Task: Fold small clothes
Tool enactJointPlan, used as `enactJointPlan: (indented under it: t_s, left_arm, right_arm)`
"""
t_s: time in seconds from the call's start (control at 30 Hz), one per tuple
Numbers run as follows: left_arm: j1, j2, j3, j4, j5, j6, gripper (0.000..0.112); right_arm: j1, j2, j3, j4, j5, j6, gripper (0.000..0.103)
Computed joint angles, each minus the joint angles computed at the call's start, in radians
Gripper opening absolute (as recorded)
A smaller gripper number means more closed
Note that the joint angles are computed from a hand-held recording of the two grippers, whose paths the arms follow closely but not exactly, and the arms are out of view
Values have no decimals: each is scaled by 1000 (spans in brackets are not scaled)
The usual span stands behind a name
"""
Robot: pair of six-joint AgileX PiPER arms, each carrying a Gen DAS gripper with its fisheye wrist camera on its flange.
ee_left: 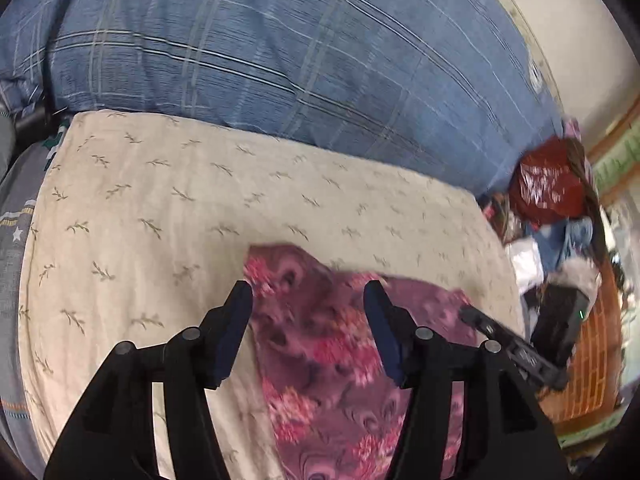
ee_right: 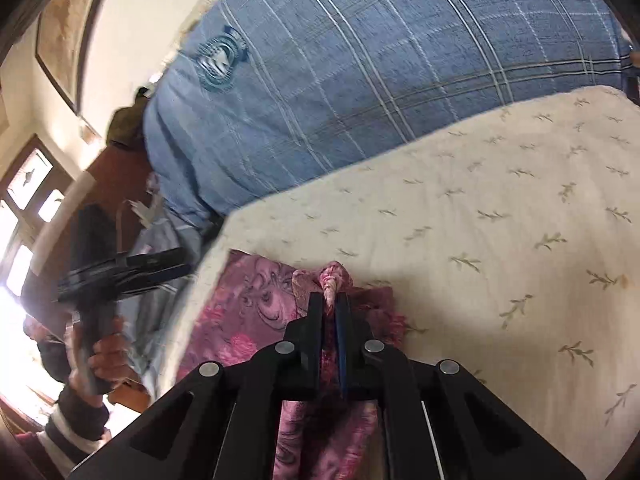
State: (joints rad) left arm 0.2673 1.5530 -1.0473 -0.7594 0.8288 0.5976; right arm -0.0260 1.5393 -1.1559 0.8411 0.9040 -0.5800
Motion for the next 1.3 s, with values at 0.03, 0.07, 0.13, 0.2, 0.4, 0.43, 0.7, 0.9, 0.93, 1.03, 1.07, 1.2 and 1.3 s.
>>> enactJointPlan:
  t_s: [0.03, 0.07, 0.13, 0.2, 0.4, 0.43, 0.7, 0.9, 0.93, 1.03, 1.07, 1.2, 1.3]
  left_arm:
    - [-35, 6, -1, 28, -21, -29, 57]
    - [-70, 3, 11, 84, -48, -81, 57]
    - [-99, 16, 6, 109, -50, -128, 57]
    - [-110, -21, 43, 87, -58, -119, 57]
    - [-264, -59, 142, 323, -251, -334, 57]
    - [-268, -12, 132, 327, -261, -354, 57]
    - [-217, -36, 145, 187, -258, -253, 66]
    - [-276, 71, -3, 364, -291, -427, 66]
    - [-288, 138, -54, 416, -267, -490, 66]
    - [-291, 251, -143, 492, -215, -573, 67]
    - [-286, 233, -132, 484, -222, -563, 67]
    - [-204, 50, 9, 282, -165, -328, 68]
    - [-200, -115, 165, 306, -166, -273, 70]
  right_arm:
    - [12, 16, -5, -40, -12, 29, 5]
    - [35, 40, -5, -112, -34, 79, 6]
    - [43, 42, 11, -135, -43, 106, 6]
    - [46, -4, 16, -150, -51, 137, 17]
    - [21, -132, 97, 31, 23, -83, 17]
    - [43, -124, 120, 15, 11, -88, 17]
    - [71, -101, 110, -28, -35, -26, 17]
    - [169, 15, -8, -136, -131, 66, 15]
    - [179, 47, -17, -177, -142, 100, 13]
    - [171, 70, -6, -139, -159, 92, 11]
    - [172, 70, -29, -172, -129, 131, 13]
    - [118, -34, -5, -137, -7, 53, 21]
    - [46, -153, 85, -55, 113, -86, 36]
